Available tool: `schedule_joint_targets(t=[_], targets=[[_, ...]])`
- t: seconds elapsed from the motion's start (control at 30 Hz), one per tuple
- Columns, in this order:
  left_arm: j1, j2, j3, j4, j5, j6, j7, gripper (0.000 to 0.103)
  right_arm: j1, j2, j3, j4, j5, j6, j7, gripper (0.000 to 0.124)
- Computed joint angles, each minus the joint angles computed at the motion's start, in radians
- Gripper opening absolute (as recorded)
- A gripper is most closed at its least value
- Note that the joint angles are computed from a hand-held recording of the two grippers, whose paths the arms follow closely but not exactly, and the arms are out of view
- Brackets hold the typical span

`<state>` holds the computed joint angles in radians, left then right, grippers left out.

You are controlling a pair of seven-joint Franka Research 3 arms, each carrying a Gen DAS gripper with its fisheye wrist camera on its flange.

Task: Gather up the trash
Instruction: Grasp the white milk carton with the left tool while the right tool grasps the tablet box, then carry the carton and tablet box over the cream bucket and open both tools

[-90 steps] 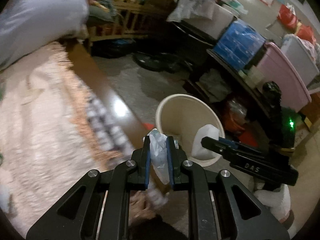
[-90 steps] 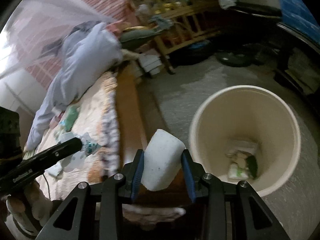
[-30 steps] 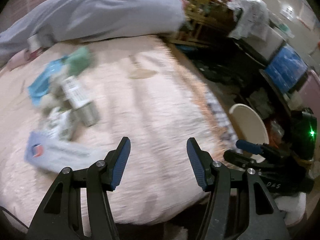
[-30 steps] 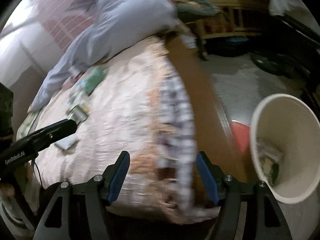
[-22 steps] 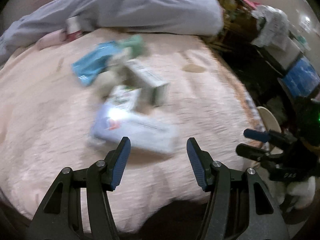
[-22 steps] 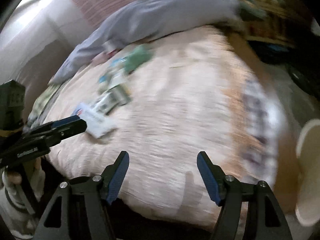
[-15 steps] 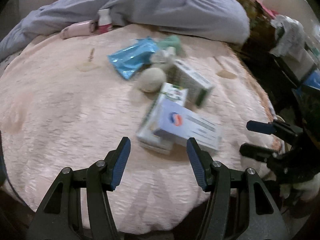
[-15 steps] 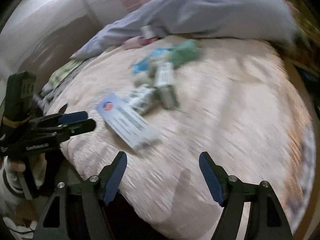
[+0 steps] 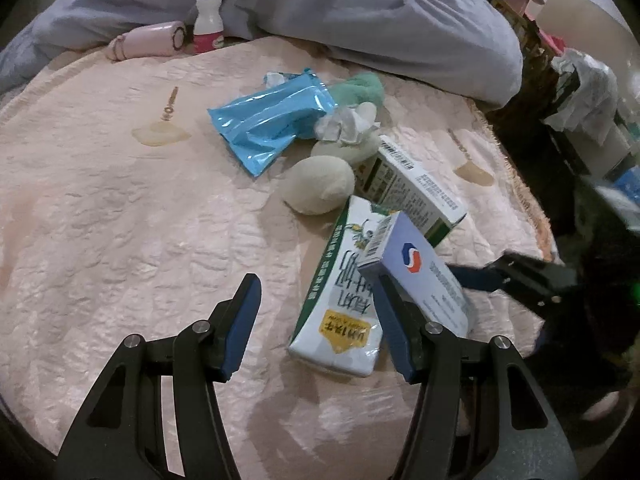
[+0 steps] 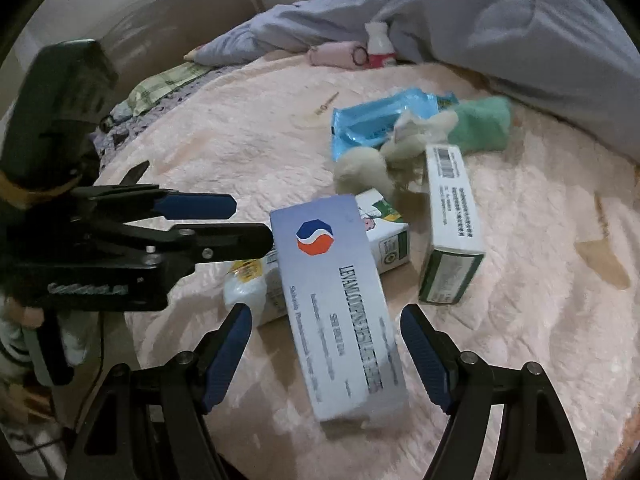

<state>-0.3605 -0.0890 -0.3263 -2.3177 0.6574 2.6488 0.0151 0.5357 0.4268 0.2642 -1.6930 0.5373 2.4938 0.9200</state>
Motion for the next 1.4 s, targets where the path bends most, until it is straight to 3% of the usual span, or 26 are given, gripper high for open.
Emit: schedule_joint_targets(t=[0.07,0.17,0.3,0.53,0.63,0.77,0.87,1.13,1.4], targets=[[0.003,-0.008,0.004,-0.015,0.002,0.033,-0.003,0.057,0.019,0.011,-0.019,0.007,-0.026,0.016,0.05,0.048],[0.004,-0.008,0.007,-0.029,-0.015,0.085,0.022,0.057,-0.008,-0.022,-0.015,-0.035,0.006,0.017,0.072,0.047],[-0.005,0.036,-0.005,0.014,0.0,0.053,0.054,0.057,-0.048,-0.117,-0.024,-0.143,0.06,0.048,0.094,0.047],[-0.037,0.164,0.022,0.135,0.021,-0.033,0.088,0.057,-0.041,-0.234,-0.093,-0.297,-0.095,0.092,0.289,0.047],[-0.047,0.198,0.037,0.158,0.003,-0.033,0.098,0.057,-0.047,-0.236,-0.09,-0.31,-0.112,0.109,0.304,0.049],[-0.067,0.201,0.045,0.159,0.017,-0.02,0.082,0.052,-0.004,-0.222,-0.108,-0.317,-0.282,0.185,0.4,0.053],[-0.08,0.179,0.043,0.144,0.039,-0.005,0.049,0.052,0.0,-0.221,-0.105,-0.33,-0.322,0.219,0.43,0.047],[-0.121,0.185,0.018,0.218,0.098,-0.067,0.019,0.052,-0.048,-0.319,-0.072,-0.424,-0.168,0.263,0.346,0.045],[-0.175,0.249,0.013,0.343,0.127,-0.141,0.05,0.052,-0.06,-0.417,-0.087,-0.509,-0.068,0.302,0.314,0.045]])
